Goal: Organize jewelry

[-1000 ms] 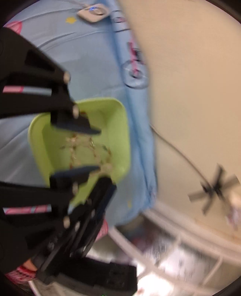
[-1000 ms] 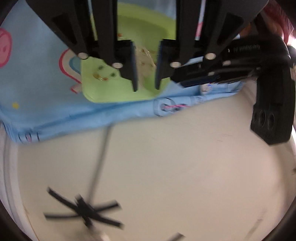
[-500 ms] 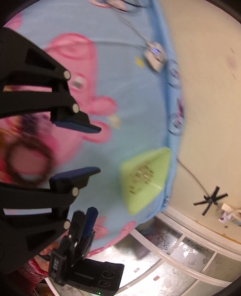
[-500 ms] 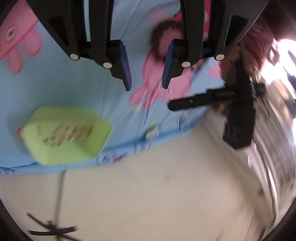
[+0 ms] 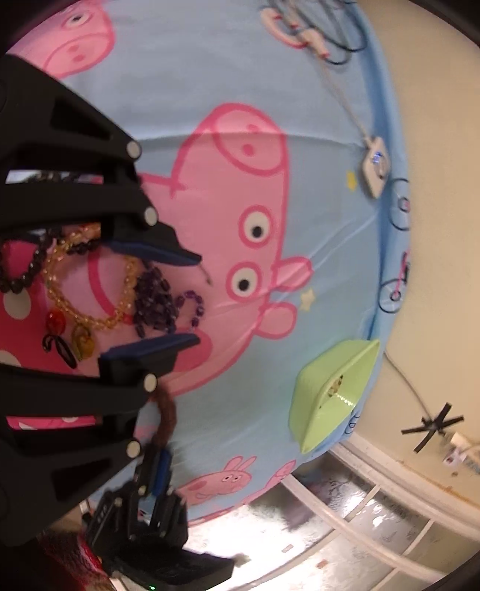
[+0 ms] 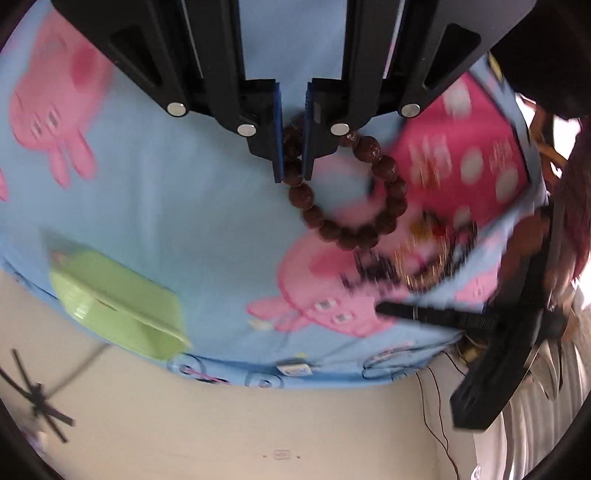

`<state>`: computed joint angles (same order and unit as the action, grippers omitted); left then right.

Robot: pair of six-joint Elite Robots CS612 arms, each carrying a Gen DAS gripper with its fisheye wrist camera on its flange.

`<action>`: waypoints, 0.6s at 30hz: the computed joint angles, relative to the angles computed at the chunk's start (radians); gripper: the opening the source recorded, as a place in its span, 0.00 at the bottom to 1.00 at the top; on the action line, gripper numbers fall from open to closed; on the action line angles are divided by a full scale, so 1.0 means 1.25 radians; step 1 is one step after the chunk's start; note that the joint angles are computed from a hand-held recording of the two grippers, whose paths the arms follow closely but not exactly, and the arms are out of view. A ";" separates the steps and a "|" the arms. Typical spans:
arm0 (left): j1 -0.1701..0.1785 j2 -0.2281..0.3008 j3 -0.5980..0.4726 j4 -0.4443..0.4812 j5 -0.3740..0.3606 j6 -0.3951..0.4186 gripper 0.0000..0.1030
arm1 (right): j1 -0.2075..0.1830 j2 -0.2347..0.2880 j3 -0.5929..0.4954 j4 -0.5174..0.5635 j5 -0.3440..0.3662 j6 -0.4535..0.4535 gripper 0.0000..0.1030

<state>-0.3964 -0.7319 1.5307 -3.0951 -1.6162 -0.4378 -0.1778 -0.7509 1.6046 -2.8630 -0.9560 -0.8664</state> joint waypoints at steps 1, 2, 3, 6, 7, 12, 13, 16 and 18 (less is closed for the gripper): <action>0.002 0.000 -0.003 -0.003 0.001 0.006 0.35 | -0.010 -0.005 0.007 0.005 0.001 -0.002 0.00; 0.004 -0.001 -0.002 -0.007 0.001 0.004 0.35 | -0.014 -0.003 0.003 0.008 0.008 0.003 0.00; 0.008 -0.001 -0.003 -0.010 -0.001 -0.002 0.35 | -0.022 -0.003 0.005 0.000 0.031 0.023 0.00; 0.020 0.001 0.002 -0.017 -0.011 -0.041 0.35 | -0.026 0.005 -0.013 0.008 0.130 0.081 0.15; 0.021 0.001 0.004 -0.015 -0.010 -0.049 0.35 | -0.020 0.007 -0.023 0.023 0.145 0.079 0.15; 0.024 -0.001 0.031 -0.004 -0.016 -0.088 0.35 | 0.069 0.028 -0.084 0.098 0.067 -0.043 0.15; 0.024 -0.003 0.039 -0.013 -0.017 -0.094 0.35 | 0.089 0.037 -0.106 0.120 0.029 -0.057 0.15; 0.027 -0.012 0.054 -0.030 -0.012 -0.107 0.35 | 0.117 0.058 -0.149 0.154 -0.025 -0.083 0.00; 0.026 -0.016 0.057 -0.037 -0.002 -0.105 0.35 | 0.118 0.068 -0.165 0.120 -0.042 -0.057 0.00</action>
